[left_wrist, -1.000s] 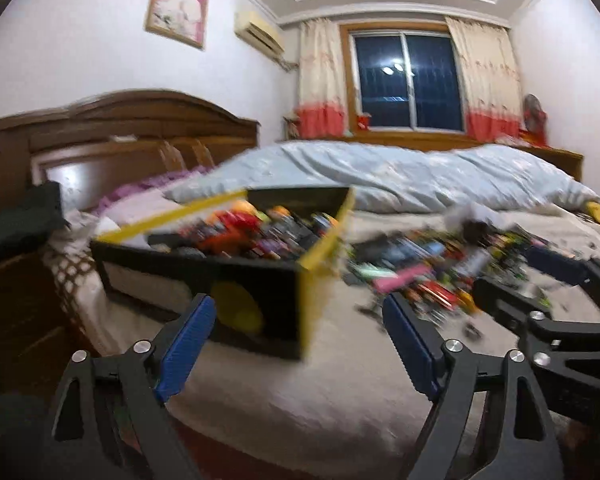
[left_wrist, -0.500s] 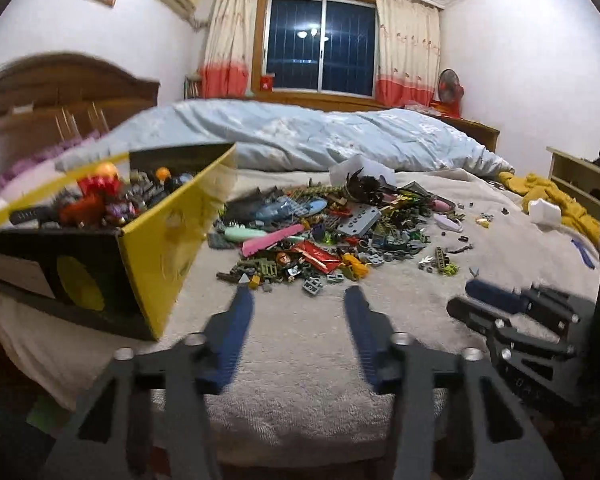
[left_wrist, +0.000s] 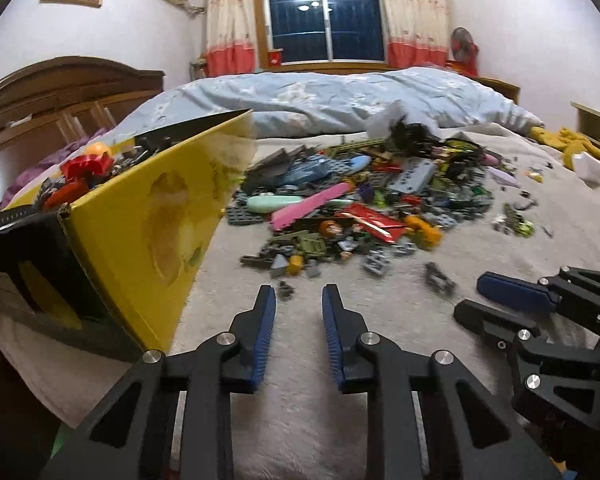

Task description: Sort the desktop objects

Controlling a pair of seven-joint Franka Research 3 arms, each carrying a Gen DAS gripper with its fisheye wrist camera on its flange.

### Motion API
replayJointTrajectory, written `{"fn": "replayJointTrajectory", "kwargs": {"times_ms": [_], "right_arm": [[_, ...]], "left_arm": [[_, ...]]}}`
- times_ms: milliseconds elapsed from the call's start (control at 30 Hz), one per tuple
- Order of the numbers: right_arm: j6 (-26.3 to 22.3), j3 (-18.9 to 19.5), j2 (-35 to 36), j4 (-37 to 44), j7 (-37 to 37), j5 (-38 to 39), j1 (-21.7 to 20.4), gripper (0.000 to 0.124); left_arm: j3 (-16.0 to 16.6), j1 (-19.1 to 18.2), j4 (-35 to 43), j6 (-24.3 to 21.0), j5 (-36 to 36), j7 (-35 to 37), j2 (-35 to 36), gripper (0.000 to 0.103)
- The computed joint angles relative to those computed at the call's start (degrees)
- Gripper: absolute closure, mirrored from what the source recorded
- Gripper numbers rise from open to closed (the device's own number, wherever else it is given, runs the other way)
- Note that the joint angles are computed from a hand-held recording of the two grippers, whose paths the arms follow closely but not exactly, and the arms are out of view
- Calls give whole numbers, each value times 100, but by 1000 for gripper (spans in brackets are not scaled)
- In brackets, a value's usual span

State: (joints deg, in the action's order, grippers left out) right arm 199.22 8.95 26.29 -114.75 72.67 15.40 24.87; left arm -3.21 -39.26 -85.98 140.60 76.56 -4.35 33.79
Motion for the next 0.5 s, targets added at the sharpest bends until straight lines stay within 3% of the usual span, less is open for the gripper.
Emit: {"fn": "replayJointTrajectory", "kwargs": {"times_ms": [67, 200, 400, 500], "right_arm": [[-54, -309, 97, 162, -128, 232, 338, 99], [-209, -473, 213, 388, -191, 462, 509, 99], [-382, -1003, 356, 660, -327, 890, 1057, 99], [-464, -1315, 464, 824, -353, 1088, 1354, 99]], "left_arm": [[2, 62, 72, 44, -67, 59, 62, 78], [-4, 219, 225, 341, -433, 167, 232, 78], [260, 123, 53, 722, -174, -824, 201, 77], [196, 148, 108, 640, -264, -533, 227, 77]]}}
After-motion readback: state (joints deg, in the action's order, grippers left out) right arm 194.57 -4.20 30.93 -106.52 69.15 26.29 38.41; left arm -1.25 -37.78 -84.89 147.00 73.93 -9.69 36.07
